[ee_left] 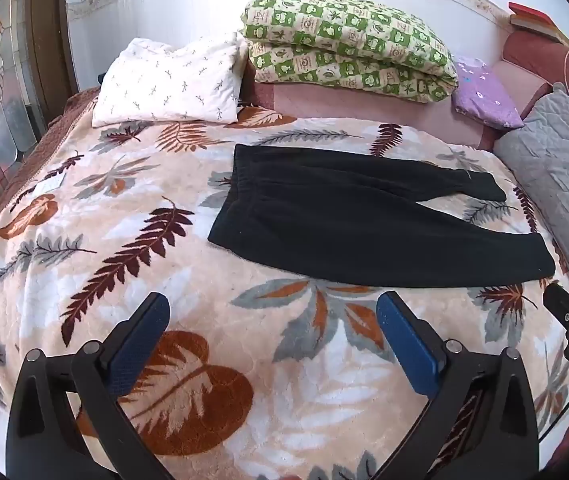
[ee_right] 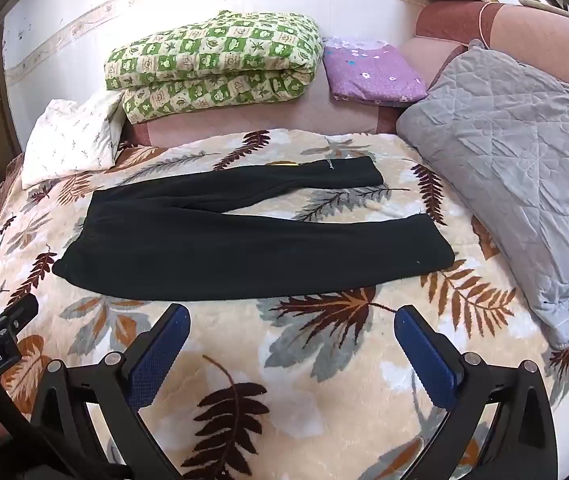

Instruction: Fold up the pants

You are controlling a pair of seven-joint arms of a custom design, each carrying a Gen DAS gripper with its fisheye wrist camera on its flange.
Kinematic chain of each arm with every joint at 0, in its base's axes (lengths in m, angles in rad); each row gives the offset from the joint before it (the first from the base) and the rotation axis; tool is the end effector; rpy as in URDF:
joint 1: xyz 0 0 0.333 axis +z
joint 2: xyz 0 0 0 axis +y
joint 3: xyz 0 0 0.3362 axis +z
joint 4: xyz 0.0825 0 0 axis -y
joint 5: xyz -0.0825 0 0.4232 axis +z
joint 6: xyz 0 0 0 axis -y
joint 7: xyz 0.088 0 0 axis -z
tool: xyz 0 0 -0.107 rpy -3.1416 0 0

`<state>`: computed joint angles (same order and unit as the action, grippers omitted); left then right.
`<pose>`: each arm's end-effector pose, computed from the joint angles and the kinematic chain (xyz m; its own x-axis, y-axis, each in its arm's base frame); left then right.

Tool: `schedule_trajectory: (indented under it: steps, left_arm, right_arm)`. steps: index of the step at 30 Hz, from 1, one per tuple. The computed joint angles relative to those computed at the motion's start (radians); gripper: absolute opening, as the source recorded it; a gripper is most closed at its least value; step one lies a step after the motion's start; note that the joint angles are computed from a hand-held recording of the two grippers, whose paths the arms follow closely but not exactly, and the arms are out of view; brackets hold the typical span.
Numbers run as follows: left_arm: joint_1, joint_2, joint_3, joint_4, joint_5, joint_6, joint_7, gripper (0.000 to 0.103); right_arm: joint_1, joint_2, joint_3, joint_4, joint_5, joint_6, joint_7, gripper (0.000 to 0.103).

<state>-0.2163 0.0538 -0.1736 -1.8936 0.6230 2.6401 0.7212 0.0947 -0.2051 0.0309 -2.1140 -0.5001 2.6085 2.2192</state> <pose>0.6042 -0.2621 0.5554 0.0118 -0.9998 0.0152 -0.6875 -0.0191 -0.7260 0.5683 0.0834 0.5886 -0.1935 -0.9804 0.0378 -0.6972 0.1103 -0.7083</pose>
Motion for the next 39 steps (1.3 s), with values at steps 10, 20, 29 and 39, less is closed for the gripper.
schedule_trajectory:
  steps: [10, 20, 29, 39]
  left_arm:
    - [0.0, 0.002, -0.003, 0.003, -0.023, -0.02, 0.018, 0.103]
    - [0.003, 0.002, 0.001, 0.008, -0.036, -0.03, 0.022, 0.103]
    - [0.002, 0.01, 0.003, 0.015, -0.039, -0.043, 0.022, 0.103]
    - [0.002, 0.016, 0.009, 0.015, -0.039, -0.044, 0.023, 0.103]
  right_arm:
    - [0.001, 0.002, 0.0, 0.001, 0.011, 0.002, -0.001, 0.103]
    - [0.001, -0.007, -0.001, -0.009, 0.014, 0.003, -0.003, 0.103]
    - [-0.001, -0.002, -0.001, -0.008, 0.015, 0.003, -0.001, 0.103]
    - [0.001, 0.001, -0.003, -0.008, 0.024, 0.006, -0.008, 0.103]
